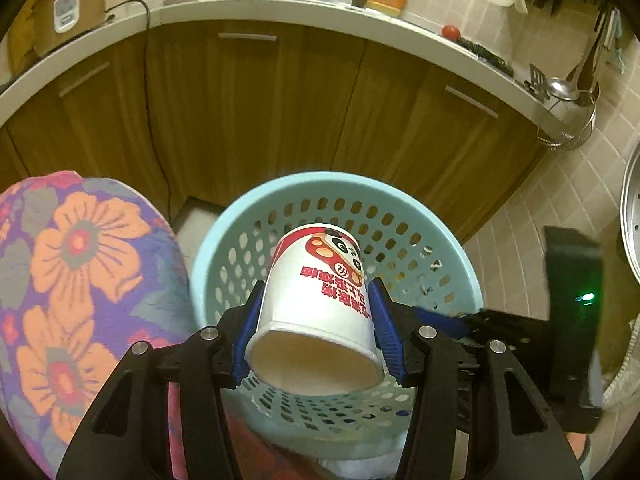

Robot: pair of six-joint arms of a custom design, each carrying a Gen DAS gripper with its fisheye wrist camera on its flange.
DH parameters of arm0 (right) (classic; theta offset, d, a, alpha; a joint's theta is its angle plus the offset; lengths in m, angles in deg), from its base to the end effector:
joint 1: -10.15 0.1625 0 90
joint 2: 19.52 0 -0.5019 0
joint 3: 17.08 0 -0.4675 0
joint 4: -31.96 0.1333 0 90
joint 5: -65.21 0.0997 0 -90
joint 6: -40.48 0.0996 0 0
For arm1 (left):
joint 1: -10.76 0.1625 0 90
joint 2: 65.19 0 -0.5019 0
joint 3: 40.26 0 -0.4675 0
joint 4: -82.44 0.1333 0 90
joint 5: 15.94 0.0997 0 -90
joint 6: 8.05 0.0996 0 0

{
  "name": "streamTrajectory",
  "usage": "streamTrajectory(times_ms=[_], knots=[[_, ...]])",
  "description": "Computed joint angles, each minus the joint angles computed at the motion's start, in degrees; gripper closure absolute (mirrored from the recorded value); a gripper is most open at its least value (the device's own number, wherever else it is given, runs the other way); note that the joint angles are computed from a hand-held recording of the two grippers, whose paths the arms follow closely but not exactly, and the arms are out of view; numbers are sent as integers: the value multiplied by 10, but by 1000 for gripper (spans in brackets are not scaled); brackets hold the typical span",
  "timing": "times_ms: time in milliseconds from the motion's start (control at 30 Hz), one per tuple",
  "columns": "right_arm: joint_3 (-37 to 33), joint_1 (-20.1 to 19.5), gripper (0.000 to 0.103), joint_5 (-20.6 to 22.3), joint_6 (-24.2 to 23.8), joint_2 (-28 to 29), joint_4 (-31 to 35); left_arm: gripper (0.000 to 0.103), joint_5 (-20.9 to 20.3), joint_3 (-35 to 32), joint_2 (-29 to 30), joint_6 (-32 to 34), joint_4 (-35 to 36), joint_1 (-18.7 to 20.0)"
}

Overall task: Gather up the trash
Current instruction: 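Carry the cup and peel over the blue basket and open both tools, then move both open tools back over the table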

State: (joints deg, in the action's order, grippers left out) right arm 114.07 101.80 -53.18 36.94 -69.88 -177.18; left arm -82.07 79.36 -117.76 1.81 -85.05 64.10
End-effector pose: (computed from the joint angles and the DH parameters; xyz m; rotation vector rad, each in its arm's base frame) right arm 0.1011 -0.5249 0.0807 -0.1069 -2.5176 0.8623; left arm -0.2201 -0.5865 0.0591 1.0386 2.5508 -0.3796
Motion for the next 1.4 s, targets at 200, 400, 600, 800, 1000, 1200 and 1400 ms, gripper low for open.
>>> streamTrajectory(times_ms=[200,400,600,800,1000,1200,1400], knots=[[19,1,59,-9,5,-14,-29,43,5,-1,4,4,4,-3],[29,15,59,-24,9,-20,-49,35,0,8,-5,4,-5,-4],[34,43,59,-32,-4,-22,-65,34,-5,35,-36,1,-31,-2],[26,92,59,-38,-18,-19,-73,34,4,84,-99,-2,-78,-10],[4,148,59,-26,-31,-3,-64,32,38,141,-193,-2,-121,-18],[-37,202,59,-13,-60,40,-43,32,87,189,-298,-9,-143,-20],[-88,248,59,-5,-86,90,-5,32,167,226,-405,4,-151,-17]])
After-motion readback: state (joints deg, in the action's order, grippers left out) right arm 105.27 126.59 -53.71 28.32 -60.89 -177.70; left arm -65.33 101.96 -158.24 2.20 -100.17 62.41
